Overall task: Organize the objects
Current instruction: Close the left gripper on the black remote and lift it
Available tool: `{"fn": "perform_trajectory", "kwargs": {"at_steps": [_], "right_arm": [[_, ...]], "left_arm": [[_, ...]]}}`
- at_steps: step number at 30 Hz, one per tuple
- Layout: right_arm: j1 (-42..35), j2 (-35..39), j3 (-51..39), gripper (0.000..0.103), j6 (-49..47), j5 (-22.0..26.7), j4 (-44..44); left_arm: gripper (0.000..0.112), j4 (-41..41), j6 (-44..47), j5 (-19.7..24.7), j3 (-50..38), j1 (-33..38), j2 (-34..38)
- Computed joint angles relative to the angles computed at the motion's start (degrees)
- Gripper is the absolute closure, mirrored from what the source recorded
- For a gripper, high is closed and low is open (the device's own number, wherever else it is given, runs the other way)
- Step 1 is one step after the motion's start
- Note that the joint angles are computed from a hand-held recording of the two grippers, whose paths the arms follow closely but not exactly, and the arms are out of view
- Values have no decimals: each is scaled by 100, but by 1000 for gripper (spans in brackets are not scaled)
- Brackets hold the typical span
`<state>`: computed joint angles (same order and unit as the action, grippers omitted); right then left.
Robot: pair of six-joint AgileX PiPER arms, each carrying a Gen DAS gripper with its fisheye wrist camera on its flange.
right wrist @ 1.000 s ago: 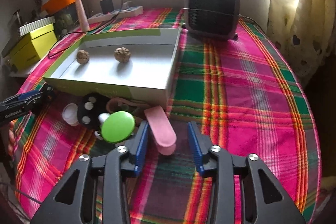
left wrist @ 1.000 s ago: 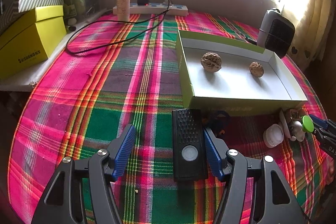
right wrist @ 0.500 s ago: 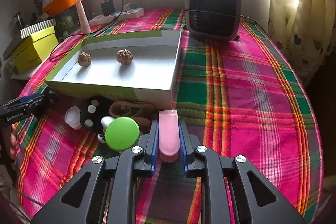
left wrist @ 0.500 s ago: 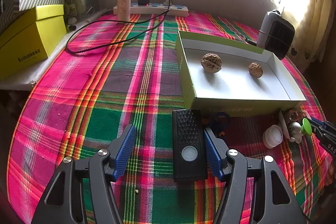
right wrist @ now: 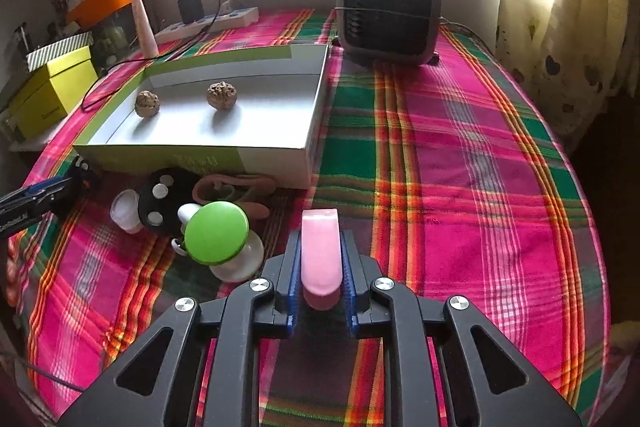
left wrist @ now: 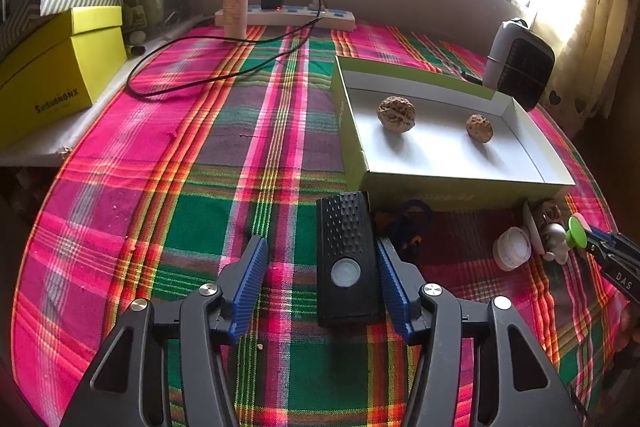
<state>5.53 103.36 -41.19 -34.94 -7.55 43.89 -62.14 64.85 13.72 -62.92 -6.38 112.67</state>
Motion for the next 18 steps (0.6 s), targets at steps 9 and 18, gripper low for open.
{"fn": "perform_trajectory", "kwargs": {"at_steps": [9, 18], "right_arm": [[58, 94, -185, 83, -1268, -40, 1328], [126, 89, -196, 83, -1657, -92, 1768]], "left_arm": [[59, 631, -634, -202, -136, -127, 92], [67, 1118, -1147, -275, -195, -151, 108]]}}
